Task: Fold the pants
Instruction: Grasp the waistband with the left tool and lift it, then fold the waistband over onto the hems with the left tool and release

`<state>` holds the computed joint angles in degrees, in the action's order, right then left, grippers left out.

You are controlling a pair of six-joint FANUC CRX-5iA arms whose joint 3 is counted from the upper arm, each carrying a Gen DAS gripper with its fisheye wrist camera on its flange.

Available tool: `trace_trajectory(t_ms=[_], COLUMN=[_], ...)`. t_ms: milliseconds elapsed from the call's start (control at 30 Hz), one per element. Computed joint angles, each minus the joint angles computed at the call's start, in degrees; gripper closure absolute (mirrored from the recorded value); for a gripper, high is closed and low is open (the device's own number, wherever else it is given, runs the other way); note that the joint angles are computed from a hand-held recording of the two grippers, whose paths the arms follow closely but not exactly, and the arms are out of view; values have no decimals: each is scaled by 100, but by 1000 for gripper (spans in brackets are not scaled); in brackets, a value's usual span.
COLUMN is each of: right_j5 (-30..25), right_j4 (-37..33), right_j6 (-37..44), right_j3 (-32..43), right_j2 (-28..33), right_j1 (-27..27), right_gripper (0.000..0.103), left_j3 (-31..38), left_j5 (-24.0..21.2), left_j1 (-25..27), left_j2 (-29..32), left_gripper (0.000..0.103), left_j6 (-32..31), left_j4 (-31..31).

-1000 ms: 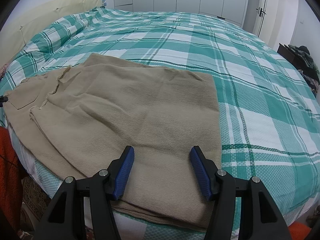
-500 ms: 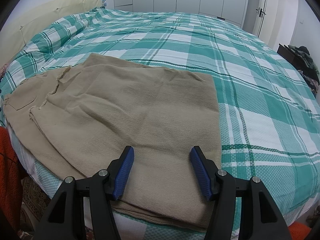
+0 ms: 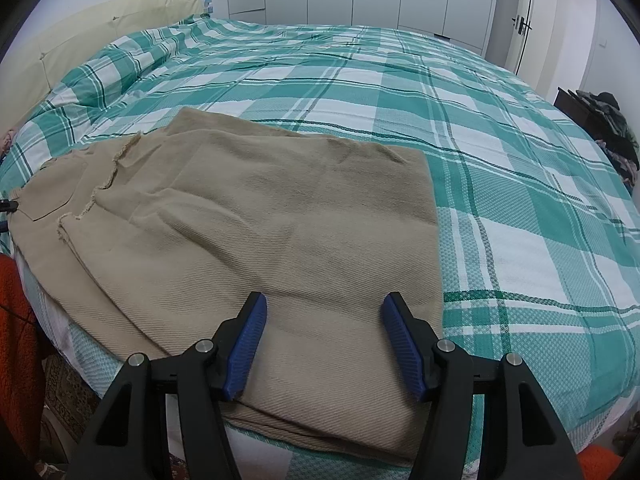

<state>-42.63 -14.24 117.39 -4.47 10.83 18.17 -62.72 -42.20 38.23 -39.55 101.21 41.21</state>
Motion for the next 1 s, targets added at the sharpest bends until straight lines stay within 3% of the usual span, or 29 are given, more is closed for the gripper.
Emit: trace_trajectory(t_ms=[33,67,167,333,467,567,700,800,1000], right_j5=[4,3,-12,-58,-230,-528,-420,-161,131], right_j4=[3,0,-24,-125,-64,-347,-873,-1187,-1488], right_j6=[-3,-1,31,112,12,26,27,16,-195], right_j3=[-6,-8,16,81,159,383,505,552,627], right_j2=[-4,-5,3,23,10,4,-147,-247,-282], right_j1=[1,0,-9,-47,-46,-216,-542,-763,-1191], right_gripper=[42,42,42,42,41,41,41,41,41], left_j3=[20,57,220,600,1435,2432,3652,4411,5802], left_j5=[59,138,153,115,212,298,334,508,655], left_j1=[-59,-143,-243,-522,-1333,-2365,-3648,-4333,-5276], left_j2=[36,79,-83,-381,-167,439,1392,2260,4177], left_gripper=[61,73,85,87,87,87,87,87,87], left_j6=[33,53,448,761,1281,1883,2425,2241,1521], left_j4=[-25,-50,-401,-874,-1798,-2813,-3791,-3853,-3372])
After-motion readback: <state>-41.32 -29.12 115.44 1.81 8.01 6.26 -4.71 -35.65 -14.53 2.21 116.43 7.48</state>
